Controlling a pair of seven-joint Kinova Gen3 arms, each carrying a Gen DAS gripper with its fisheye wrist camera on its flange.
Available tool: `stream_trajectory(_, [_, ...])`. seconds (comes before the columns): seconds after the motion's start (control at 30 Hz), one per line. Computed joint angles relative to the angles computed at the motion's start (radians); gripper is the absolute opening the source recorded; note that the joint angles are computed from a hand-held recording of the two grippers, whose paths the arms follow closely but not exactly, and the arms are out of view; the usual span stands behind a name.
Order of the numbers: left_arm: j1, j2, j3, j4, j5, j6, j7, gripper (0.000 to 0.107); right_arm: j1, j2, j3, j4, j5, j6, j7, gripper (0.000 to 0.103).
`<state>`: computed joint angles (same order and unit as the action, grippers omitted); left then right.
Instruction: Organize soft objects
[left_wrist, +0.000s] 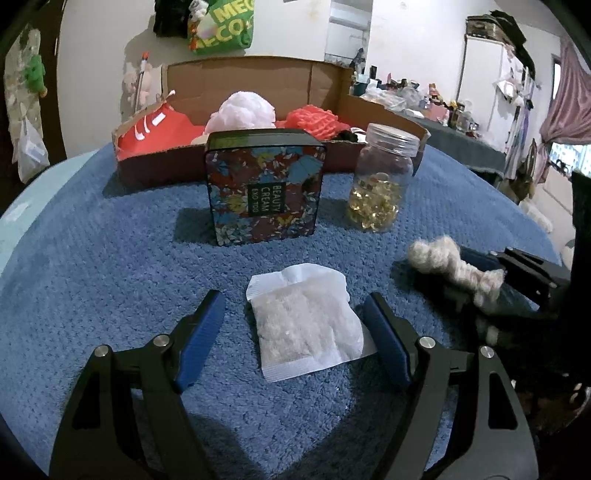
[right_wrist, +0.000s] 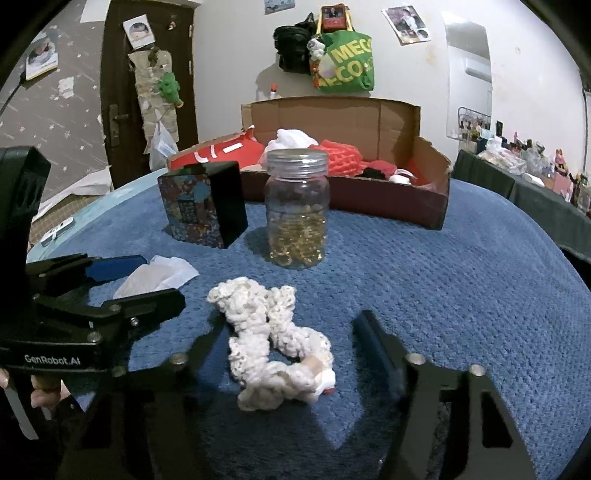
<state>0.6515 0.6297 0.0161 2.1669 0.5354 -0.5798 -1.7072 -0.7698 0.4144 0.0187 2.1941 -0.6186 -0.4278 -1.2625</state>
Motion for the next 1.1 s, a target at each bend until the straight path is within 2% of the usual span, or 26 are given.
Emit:
stream_trajectory(0.03, [0.025,0.006,-0.013,0.008,0.017,-0.029,-0.005,0.054,0.006,0.001,-0.01,0.006,0.012,-0.016,-0.01,0.038])
stream_trajectory(0.07, [0.031,0.009,-0.013,0.016,0.018,-0.054,-0.001,0.045,0.005,0.002,-0.012,0.008,0.011,-0.024,-0.013,0.037])
stream_trajectory(0.1, [0.029,0.011,-0.009,0.024,0.013,-0.069,0.005,0.031,0.01,0.006,-0.022,0.007,0.009,-0.031,-0.006,0.034])
stream_trajectory(0.17, [-0.005,0.012,0.029,0.045,-0.029,-0.105,0.024,0.022,0.005,0.009,-0.03,0.022,0.023,-0.071,-0.027,0.033])
stream_trajectory(0.23, [0.005,0.013,0.025,0.053,-0.028,-0.123,0.021,0.017,0.018,0.012,-0.044,0.023,0.031,-0.077,-0.045,0.033])
stream_trajectory(0.57, [-0.042,-0.004,0.054,0.07,-0.099,-0.127,0.053,0.015,0.005,0.005,-0.045,0.017,0.027,-0.081,-0.034,0.033])
stream_trajectory(0.87, [-0.081,-0.045,0.051,0.092,-0.125,-0.107,0.075,0.015,0.037,-0.018,-0.052,0.015,0.03,-0.056,-0.05,0.033])
stream_trajectory(1.1, [-0.135,-0.087,0.027,0.102,-0.137,-0.05,0.074,0.015,0.031,-0.045,0.019,-0.009,-0.051,0.028,0.008,0.033])
